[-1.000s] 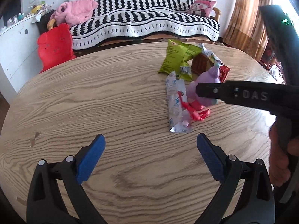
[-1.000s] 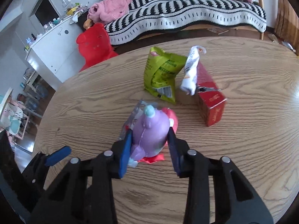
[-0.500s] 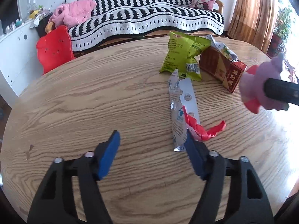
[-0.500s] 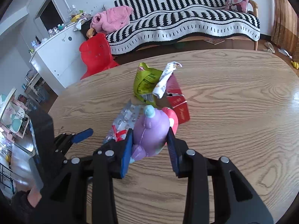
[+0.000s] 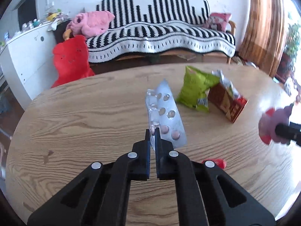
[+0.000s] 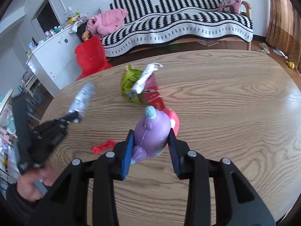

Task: Collect trash
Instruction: 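Carry the toy and blister pack over the bin and open both grippers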

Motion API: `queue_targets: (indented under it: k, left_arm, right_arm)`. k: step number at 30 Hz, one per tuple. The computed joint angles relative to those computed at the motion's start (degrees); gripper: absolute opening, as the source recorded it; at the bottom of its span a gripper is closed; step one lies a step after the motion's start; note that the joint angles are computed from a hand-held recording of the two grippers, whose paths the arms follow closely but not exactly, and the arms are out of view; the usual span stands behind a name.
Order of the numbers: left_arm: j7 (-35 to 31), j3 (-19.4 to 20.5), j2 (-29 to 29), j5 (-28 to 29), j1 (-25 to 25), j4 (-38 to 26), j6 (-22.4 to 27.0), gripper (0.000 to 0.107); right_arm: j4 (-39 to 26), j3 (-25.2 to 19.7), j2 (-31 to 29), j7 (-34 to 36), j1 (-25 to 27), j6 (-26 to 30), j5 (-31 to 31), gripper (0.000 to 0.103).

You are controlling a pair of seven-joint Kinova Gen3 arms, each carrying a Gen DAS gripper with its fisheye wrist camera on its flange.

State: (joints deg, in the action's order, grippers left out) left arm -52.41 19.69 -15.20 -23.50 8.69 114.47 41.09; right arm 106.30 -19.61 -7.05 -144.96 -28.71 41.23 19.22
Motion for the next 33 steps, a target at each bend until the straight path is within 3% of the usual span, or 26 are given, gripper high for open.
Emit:
queue_targets:
  k: [8, 13, 18, 22, 26, 33]
  left_arm:
    - [-2.23, 1.35, -1.44, 5.64, 3.94, -2.4, 0.24, 0.003]
    - [-1.82, 7.52, 0.88, 7.31, 8.16, -4.5, -1.1, 0.003]
    - [2.53, 14.29, 6.99, 4.11, 13.98, -7.84, -2.07, 0.003]
    - [8.79, 19.84, 13.82, -3.73, 19.73, -11.54, -1.72, 0.003]
    - [12.12, 21.16, 20.17, -9.0, 26.67, -15.3, -1.9, 0.003]
    - [9.89, 19.91, 30.18, -11.74, 37.71, -22.24, -3.22, 0.003]
  right_arm:
    - [5.23, 0.37, -8.72, 2.3, 3.98, 4.8, -2.54, 0.035]
    - [9.3, 2.35, -17.02, 6.06, 8.1, 10.04, -6.24, 0.035]
    - [13.1, 6.24, -26.05, 10.59, 12.4, 15.75, -8.79, 0.036]
    - [15.64, 11.32, -33.9, 15.27, 15.92, 21.18, -9.49, 0.036]
    - [16.78, 16.73, -40.68, 20.09, 19.77, 26.54, -8.81, 0.036]
    - [16.98, 26.89, -48.53, 27.85, 26.06, 33.47, -6.26, 0.036]
